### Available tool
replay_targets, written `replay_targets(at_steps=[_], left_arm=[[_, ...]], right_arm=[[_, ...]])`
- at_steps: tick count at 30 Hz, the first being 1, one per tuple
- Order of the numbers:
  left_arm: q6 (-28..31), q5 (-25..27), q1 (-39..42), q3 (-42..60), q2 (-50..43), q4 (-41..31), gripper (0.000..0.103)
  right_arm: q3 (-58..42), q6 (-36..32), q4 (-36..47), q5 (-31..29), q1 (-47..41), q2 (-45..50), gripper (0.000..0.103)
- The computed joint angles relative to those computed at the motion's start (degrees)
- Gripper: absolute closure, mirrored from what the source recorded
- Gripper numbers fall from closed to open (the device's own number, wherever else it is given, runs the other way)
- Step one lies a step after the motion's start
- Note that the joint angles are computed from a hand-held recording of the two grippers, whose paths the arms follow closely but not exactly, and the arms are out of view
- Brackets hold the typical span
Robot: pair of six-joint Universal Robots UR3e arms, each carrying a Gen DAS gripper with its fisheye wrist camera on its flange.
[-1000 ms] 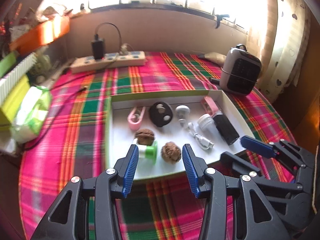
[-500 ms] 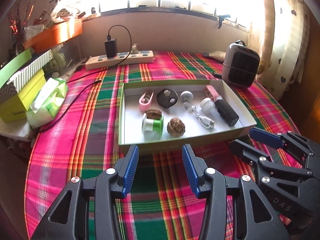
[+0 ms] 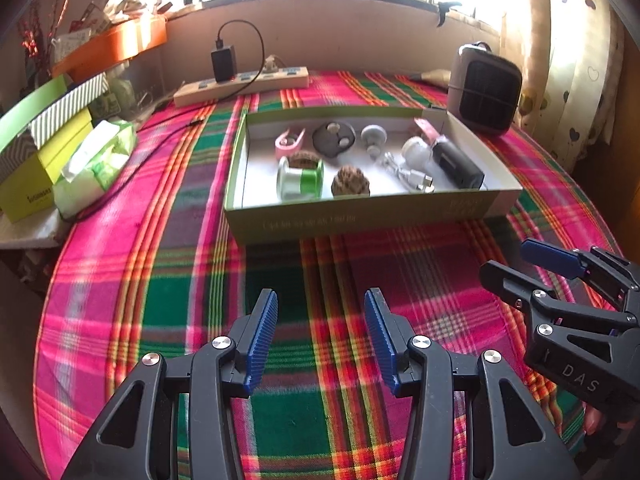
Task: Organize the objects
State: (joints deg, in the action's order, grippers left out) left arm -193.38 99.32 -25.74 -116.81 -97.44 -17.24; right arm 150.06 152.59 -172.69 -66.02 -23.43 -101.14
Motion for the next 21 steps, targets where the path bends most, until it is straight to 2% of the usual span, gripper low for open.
replay_targets(at_steps=[6, 8, 14, 21], left_arm=[[-1.8, 0.8, -0.6, -0.9, -0.5, 0.6, 0.059], [-2.0, 1.7, -1.2, 0.0, -1.2, -0.3, 0.059], [-2.7, 1.8, -1.3, 1.3, -2.0, -0.9, 0.059], [-3.9, 3.0, -2.0, 2.1, -2.7, -1.5, 0.057]], right_arm=[[1.4, -1.1, 0.4, -0.7, -1.6, -0.5, 0.047], [1.3, -0.9, 0.1, -1.2, -1.6, 0.1, 0.041], [0.7, -0.2, -1.2, -3.3, 0.0, 1.4, 0.039], [-0.2, 1.2, -2.4, -5.3, 1.0, 3.2, 0.027]])
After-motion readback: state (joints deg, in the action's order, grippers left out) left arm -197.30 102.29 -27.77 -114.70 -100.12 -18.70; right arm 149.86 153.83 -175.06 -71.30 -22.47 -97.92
